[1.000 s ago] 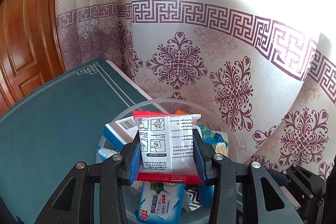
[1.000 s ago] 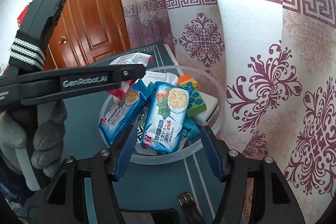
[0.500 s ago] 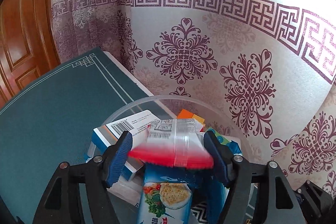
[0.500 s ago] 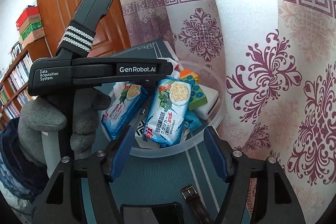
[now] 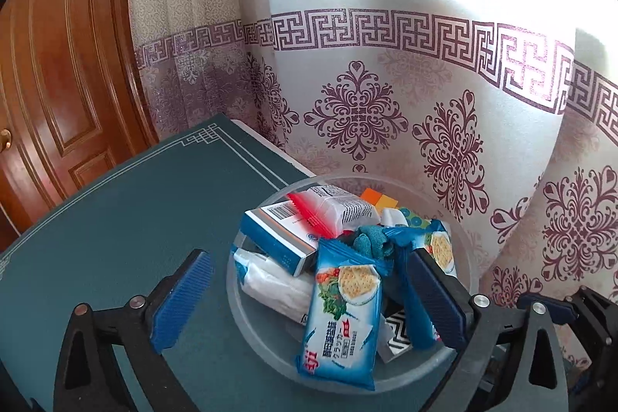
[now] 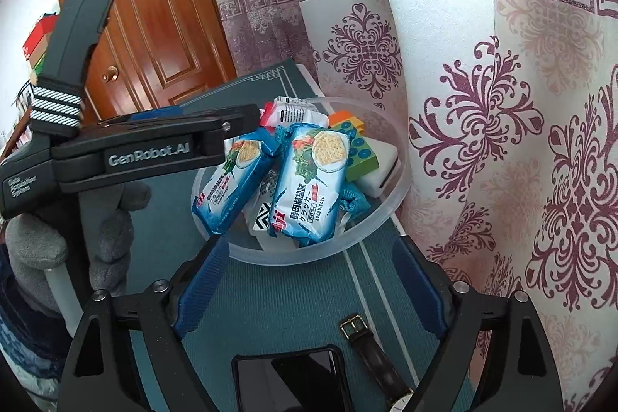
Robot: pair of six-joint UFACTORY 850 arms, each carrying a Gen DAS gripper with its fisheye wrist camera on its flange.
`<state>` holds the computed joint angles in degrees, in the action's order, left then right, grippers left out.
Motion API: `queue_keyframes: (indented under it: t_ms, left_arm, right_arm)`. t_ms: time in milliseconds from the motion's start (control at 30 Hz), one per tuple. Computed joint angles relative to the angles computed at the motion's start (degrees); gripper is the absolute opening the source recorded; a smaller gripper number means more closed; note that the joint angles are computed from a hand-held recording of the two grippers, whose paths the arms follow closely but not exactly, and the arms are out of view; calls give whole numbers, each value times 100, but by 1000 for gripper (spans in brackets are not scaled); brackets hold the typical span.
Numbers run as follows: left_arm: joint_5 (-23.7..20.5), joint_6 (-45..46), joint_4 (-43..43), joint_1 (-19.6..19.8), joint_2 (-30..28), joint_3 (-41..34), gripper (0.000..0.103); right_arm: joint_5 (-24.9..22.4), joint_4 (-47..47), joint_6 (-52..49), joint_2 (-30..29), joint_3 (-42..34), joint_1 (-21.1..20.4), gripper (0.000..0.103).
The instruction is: Organize objects
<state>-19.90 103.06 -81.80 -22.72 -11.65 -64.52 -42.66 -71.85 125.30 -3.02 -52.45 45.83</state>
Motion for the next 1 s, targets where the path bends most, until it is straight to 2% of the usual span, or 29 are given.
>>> queue_keyframes:
  t_ms: [133,200,333,433,500,633,1000]
  left_arm:
    - [313,409,-382,79,385,402,103]
    - [250,497,-535,177,557,571,103]
    - [312,142,-360,315,827,786,103]
    - [277,-595,215,410,936,848,103]
    - [306,-778,333,440,1015,921,103]
    - [456,-799,295,471,1163,1063,103]
    - [513,-529,59,499,1396,1264,103]
  right_arm:
    - [-288,396,-243,22,-7,220,97]
    - [-301,453,-373,-35,-92,175,101]
    - [-541,673,-550,-60,-166,329,101]
    - [-686,767,-653,-43,-208,464,101]
    - [-774,867,-862,-108,-335,502,101]
    - [-932,947,-1195,-207,-543,511,101]
    - [-1130,923,-1365,-197,-619,613,101]
